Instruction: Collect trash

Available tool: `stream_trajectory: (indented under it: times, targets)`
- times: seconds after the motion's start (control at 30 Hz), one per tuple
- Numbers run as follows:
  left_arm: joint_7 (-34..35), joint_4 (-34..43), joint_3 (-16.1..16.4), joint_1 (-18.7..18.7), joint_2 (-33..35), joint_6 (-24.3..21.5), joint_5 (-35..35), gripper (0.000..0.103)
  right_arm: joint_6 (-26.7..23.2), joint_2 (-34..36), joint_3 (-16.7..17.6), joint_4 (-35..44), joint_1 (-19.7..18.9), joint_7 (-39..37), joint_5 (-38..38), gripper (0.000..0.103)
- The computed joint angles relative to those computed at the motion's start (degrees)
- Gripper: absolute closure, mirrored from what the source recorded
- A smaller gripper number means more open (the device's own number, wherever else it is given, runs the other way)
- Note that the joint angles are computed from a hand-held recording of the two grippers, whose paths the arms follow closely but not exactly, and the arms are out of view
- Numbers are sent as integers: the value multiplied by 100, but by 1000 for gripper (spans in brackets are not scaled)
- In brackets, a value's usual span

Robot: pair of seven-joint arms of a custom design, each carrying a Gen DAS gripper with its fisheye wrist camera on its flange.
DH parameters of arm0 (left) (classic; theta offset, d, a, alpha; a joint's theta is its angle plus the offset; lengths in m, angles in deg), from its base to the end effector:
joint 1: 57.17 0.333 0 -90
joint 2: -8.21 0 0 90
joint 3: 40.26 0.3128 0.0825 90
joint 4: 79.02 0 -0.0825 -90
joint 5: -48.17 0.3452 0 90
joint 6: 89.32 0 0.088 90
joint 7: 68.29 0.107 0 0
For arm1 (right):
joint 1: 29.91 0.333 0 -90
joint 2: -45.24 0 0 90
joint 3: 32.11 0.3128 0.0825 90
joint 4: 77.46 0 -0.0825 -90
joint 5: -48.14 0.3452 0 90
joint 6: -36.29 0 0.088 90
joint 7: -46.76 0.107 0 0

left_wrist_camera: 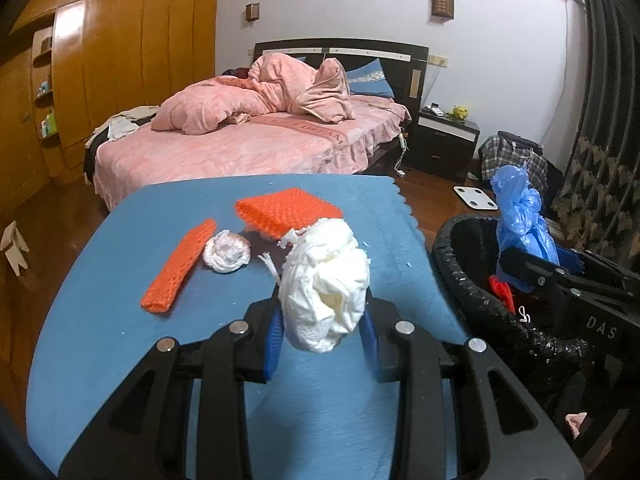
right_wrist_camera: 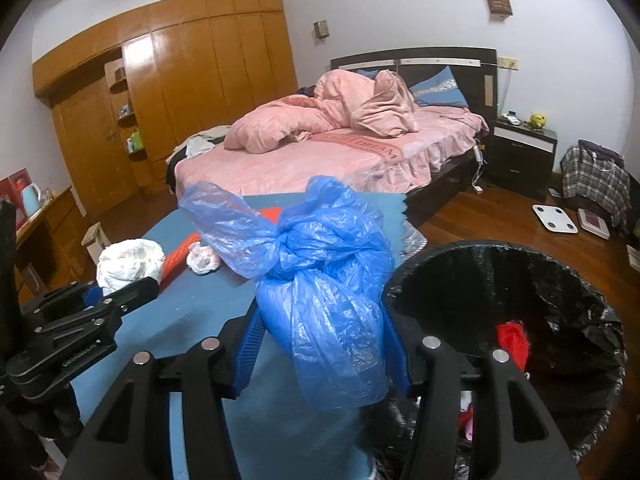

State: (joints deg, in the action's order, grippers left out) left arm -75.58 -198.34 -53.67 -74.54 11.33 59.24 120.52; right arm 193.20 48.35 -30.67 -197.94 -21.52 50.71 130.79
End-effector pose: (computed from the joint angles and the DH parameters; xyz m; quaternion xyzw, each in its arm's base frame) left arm 0.4672 -0.2976 0.4577 -0.6870 0.5712 -0.3088 0.3262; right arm 0.5447 0.0549 0.4492 -0.7443 0.4703 -0.1627 0.4455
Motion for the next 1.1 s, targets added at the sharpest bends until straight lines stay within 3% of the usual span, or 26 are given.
stream_trajectory:
  times: [0.67, 1.1]
  targets:
    - [210, 747, 71, -303, 542, 180, 184, 71, 235, 97, -179, 206, -316, -108, 183, 50]
    - [874, 1900, 267, -653, 1386, 522, -1, 71, 394, 449, -242, 604, -697, 7, 48, 49]
